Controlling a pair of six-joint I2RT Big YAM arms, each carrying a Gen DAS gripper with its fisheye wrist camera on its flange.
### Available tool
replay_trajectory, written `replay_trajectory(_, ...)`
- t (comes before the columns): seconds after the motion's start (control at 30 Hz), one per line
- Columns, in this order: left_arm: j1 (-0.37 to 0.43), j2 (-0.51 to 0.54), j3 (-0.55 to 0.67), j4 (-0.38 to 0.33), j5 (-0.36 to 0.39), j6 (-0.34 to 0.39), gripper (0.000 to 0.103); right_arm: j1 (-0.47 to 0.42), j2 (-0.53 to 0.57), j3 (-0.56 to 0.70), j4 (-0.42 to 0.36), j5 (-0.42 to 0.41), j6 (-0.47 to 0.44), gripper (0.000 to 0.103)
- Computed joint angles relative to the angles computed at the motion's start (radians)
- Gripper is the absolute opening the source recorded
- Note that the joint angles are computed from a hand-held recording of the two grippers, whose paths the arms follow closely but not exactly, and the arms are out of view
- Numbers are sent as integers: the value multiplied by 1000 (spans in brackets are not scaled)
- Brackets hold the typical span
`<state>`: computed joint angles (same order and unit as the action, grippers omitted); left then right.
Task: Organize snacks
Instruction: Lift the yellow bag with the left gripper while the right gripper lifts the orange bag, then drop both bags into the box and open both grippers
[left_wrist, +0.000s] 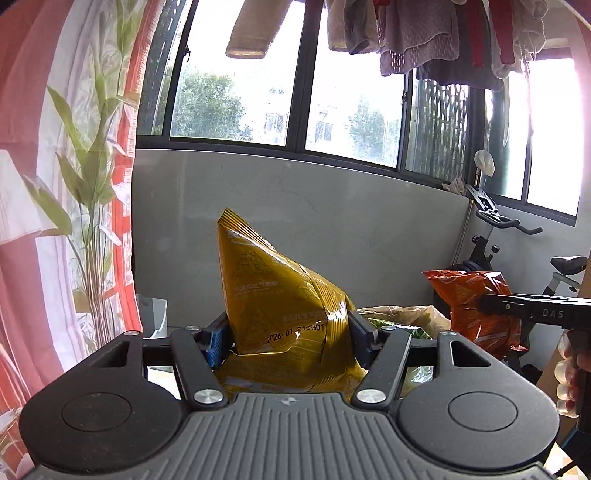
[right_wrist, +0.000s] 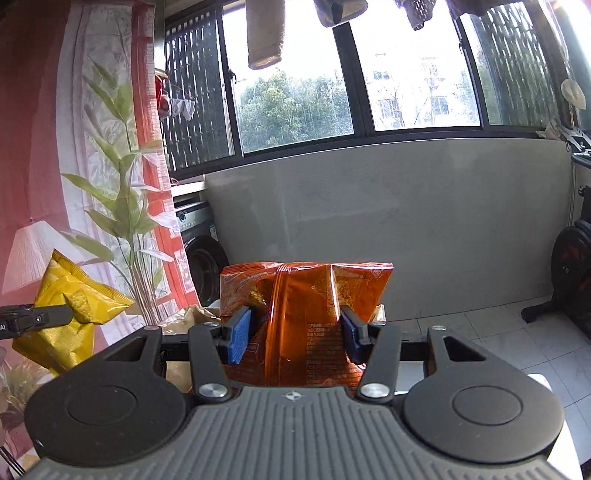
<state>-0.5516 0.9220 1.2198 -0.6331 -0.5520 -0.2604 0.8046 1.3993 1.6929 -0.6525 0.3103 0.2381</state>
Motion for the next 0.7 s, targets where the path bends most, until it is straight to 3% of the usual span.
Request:
replay_trajectory(0.07, 20, 31, 17, 13, 21, 2, 66, -3, 96, 113, -83, 48, -46, 52)
replay_trajectory(0.13, 44, 62, 34, 23, 50, 16, 66, -12, 176, 205, -166, 44, -63, 52)
replay_trajectory(0.3, 94, 106, 42, 24, 126, 8, 66, -18, 305, 355, -295, -60, -55, 50)
replay_trajectory(0.37, 107, 117, 38, 24, 143, -6, 66, -5, 370, 433, -400, -79, -71, 49)
replay_trajectory(0.47, 113, 133, 34, 22, 154, -13, 66, -2, 413, 456, -450, -77, -48, 49)
replay_trajectory(0.6, 120, 154, 44, 28, 172, 17, 66, -14, 412, 448, -441, -80, 2, 51)
replay_trajectory(0.67, 126, 177, 63, 28, 181, 24, 66, -14, 403, 441, -437, -63, -4, 56)
replay_trajectory(0.7, 130, 188, 71, 28, 189, 25, 66, -13, 400, 442, -437, -54, -5, 68)
